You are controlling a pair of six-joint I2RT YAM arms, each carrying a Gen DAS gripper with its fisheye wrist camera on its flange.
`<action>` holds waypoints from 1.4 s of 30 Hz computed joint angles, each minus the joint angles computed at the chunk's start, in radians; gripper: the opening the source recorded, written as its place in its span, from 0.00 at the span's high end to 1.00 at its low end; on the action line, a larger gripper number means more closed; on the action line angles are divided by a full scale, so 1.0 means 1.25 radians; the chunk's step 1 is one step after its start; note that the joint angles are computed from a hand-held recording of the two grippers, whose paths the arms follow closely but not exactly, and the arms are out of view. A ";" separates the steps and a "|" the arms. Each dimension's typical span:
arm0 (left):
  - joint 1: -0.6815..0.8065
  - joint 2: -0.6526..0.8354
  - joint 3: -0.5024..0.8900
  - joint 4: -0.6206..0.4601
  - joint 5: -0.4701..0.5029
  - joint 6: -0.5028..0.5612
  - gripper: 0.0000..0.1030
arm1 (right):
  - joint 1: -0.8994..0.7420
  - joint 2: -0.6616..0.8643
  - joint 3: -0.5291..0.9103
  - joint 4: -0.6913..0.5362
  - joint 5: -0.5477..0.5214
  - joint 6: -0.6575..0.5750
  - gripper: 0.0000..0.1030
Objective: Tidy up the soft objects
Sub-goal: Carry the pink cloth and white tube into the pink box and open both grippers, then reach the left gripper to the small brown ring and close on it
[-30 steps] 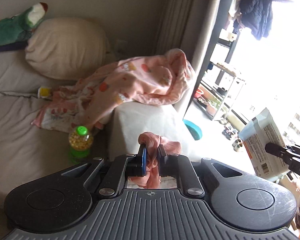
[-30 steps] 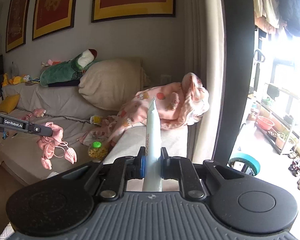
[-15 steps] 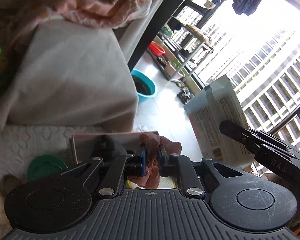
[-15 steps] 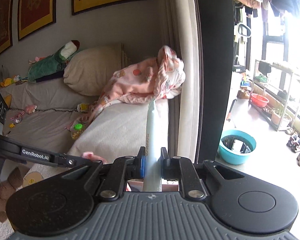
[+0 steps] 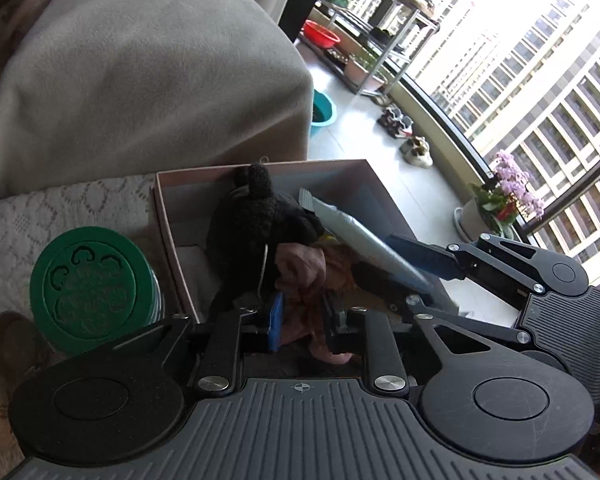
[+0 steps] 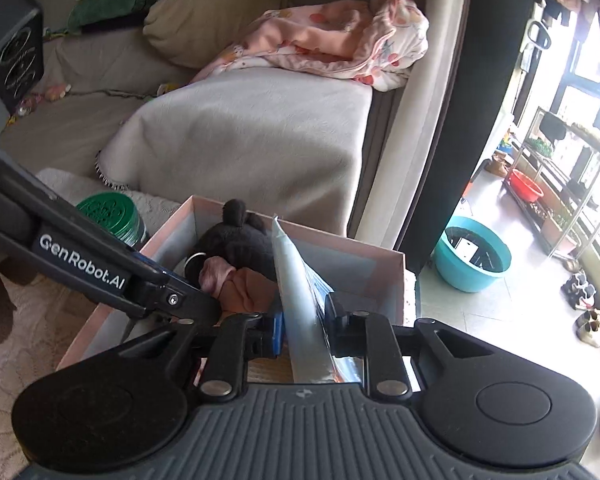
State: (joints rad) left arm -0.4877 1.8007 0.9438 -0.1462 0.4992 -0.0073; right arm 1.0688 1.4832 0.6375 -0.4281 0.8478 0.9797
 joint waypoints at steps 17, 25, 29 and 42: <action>-0.014 -0.027 -0.090 0.126 -0.029 -0.067 0.78 | -0.018 -0.255 -0.129 0.060 -0.037 0.035 0.60; 0.006 -0.056 -0.105 0.124 -0.018 -0.042 0.79 | -0.027 -0.052 -0.162 0.219 -0.039 0.087 0.58; 0.076 -0.183 -0.206 0.155 0.014 -0.014 0.79 | -0.005 -0.037 -0.146 0.186 -0.014 0.084 0.52; 0.376 -0.303 -0.455 0.251 0.000 0.106 0.79 | 0.106 -0.089 -0.031 -0.002 0.089 0.111 0.49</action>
